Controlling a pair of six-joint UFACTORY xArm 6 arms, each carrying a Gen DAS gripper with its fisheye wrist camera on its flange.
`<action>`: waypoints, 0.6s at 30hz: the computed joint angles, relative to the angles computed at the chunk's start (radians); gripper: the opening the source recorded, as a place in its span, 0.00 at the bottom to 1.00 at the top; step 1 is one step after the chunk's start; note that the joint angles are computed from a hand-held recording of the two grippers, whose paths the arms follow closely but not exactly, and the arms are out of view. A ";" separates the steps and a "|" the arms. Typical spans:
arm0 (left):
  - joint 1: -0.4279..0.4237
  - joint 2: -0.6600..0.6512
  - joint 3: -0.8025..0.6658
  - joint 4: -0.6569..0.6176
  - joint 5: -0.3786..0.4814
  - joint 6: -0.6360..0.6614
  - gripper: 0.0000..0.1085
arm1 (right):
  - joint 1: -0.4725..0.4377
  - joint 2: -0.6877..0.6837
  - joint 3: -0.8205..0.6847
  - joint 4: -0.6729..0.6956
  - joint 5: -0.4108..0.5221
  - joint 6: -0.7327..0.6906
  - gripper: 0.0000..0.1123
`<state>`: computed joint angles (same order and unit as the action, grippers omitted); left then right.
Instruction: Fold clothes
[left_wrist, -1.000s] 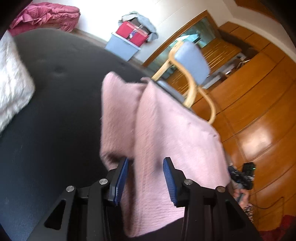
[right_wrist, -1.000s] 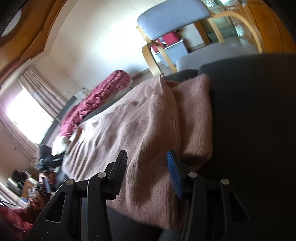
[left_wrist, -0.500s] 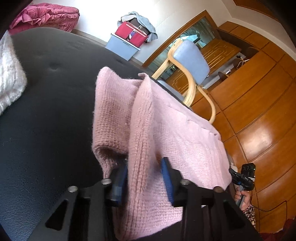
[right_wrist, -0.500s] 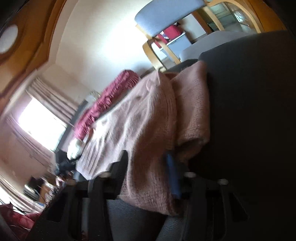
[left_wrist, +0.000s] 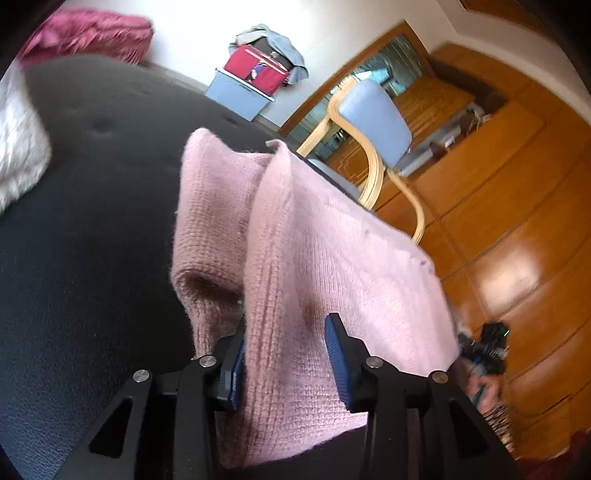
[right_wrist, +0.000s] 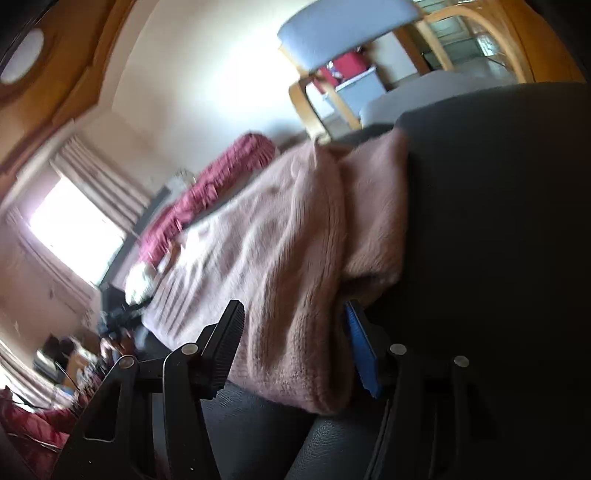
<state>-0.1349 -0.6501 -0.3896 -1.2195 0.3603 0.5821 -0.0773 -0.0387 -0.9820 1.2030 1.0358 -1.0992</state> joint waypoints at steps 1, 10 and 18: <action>0.002 0.004 -0.003 0.020 0.001 -0.015 0.32 | 0.004 0.005 -0.006 -0.006 0.004 0.002 0.21; 0.057 -0.148 0.046 -0.080 0.067 0.064 0.05 | -0.081 -0.079 0.051 0.090 0.109 -0.060 0.06; 0.080 -0.230 0.132 0.069 0.146 -0.035 0.05 | -0.150 -0.108 0.131 0.021 0.141 -0.058 0.06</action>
<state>-0.0549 -0.8803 -0.2575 -1.1506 0.5062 0.5471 -0.2277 -0.1469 -0.8511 1.2241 1.1770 -1.1571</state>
